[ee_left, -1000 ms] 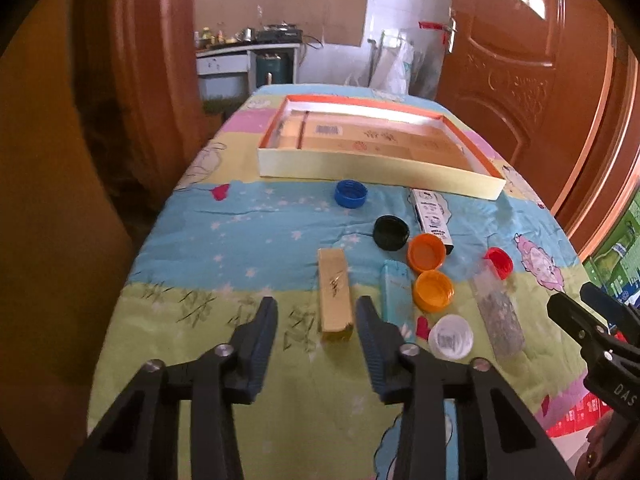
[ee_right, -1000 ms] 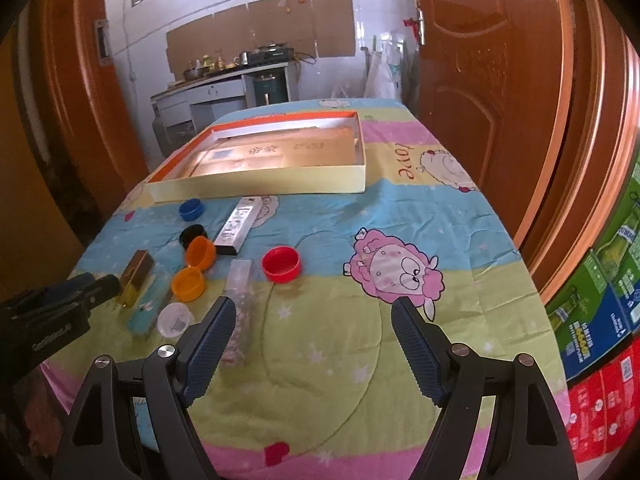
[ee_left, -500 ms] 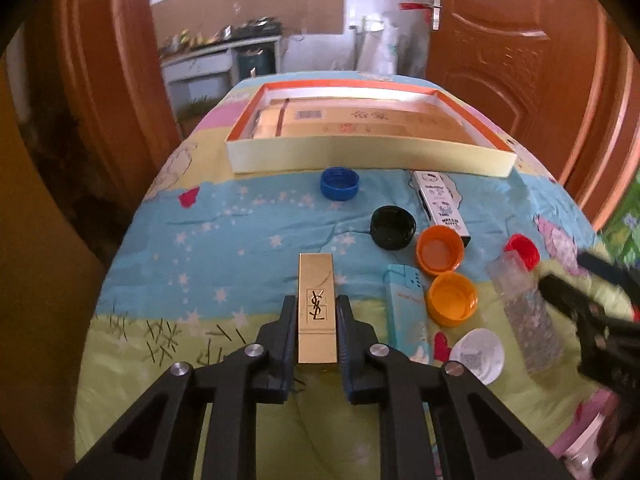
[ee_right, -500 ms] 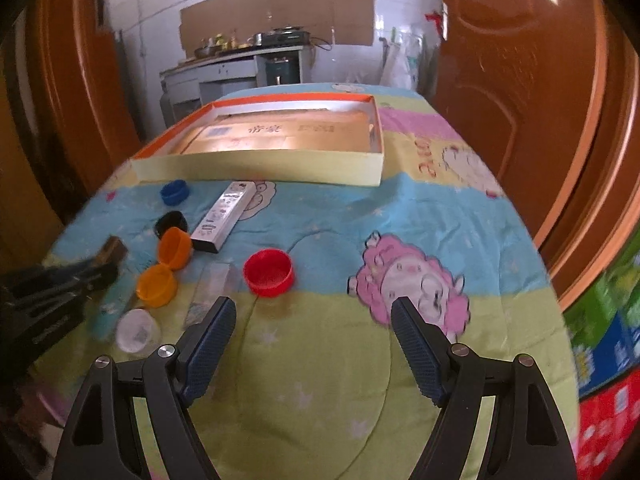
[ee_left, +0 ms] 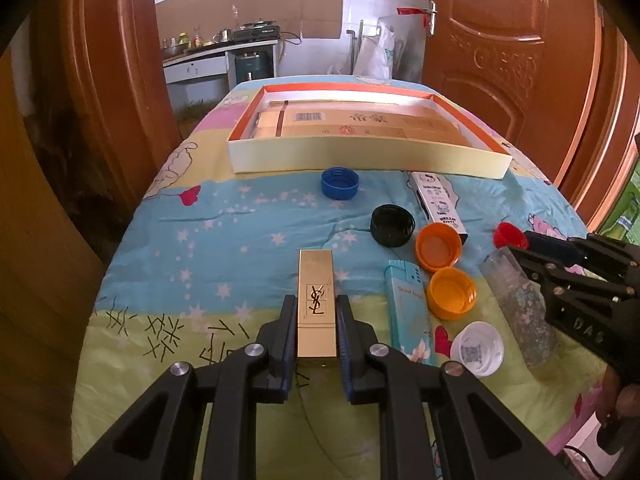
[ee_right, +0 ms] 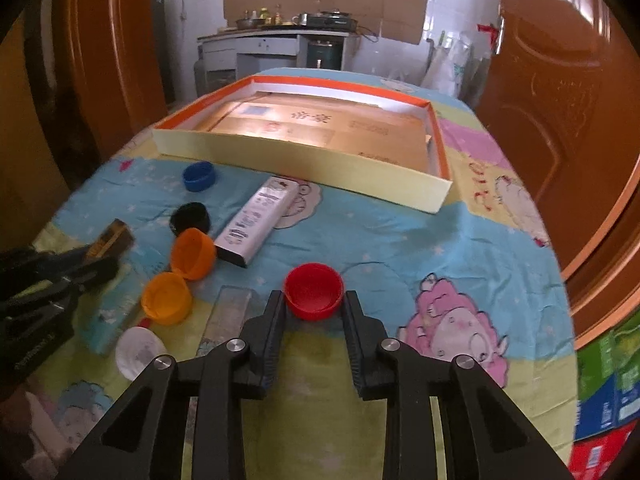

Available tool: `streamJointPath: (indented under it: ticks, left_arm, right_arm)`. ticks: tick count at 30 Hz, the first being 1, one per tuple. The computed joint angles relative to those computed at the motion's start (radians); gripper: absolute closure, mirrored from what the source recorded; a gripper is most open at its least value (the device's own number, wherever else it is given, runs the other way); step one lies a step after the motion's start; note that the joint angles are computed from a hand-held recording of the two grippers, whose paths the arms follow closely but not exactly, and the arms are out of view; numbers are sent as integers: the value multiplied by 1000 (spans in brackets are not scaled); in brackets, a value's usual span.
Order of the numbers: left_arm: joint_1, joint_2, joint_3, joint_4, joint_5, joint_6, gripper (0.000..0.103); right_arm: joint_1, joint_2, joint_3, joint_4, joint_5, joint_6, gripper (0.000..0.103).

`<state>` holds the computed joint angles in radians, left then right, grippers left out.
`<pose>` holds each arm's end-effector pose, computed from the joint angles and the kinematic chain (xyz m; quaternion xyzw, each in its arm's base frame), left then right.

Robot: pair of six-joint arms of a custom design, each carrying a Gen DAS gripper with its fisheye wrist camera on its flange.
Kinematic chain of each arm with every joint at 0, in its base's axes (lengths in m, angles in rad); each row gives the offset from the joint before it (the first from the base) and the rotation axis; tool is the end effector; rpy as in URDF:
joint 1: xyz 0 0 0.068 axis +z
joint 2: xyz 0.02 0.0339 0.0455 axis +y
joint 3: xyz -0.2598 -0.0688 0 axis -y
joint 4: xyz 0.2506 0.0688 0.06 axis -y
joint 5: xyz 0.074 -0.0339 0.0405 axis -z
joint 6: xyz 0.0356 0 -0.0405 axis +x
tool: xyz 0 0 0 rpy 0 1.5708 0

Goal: Organize rigid objects
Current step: 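Carry the gold lipstick and red cap into the box lid and release both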

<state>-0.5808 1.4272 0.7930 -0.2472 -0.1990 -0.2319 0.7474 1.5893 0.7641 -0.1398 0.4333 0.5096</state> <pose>0.2459 -0.1530 0.1864 0.1295 0.9281 -0.0470 0.3458 0.2298 0.1926 0.1425 -0.0469 0.9332 0.0053 0.3563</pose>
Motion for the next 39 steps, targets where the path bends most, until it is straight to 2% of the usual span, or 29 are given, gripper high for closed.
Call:
streamJointPath:
  ticks: [9, 18, 22, 25, 30, 39]
  left_arm:
    - [-2, -58, 22, -30, -31, 22, 85]
    - [72, -23, 221, -113, 14, 90, 85]
    - [131, 64, 385, -169, 118, 105, 85]
    - [148, 137, 489, -193, 141, 124, 85]
    - [174, 316, 702, -268, 219, 133, 85]
    - [181, 579, 994, -379, 224, 122, 85]
  right_arm:
    - [2, -140, -72, 0, -9, -4, 74]
    - [-65, -244, -27, -76, -24, -123, 74]
    - [-140, -253, 28, -101, -82, -208, 74]
    - [-194, -232, 85, -112, -99, -281, 74]
    - [-324, -145, 206, -117, -236, -348, 74]
    - [-440, 81, 427, -147, -372, -399, 74]
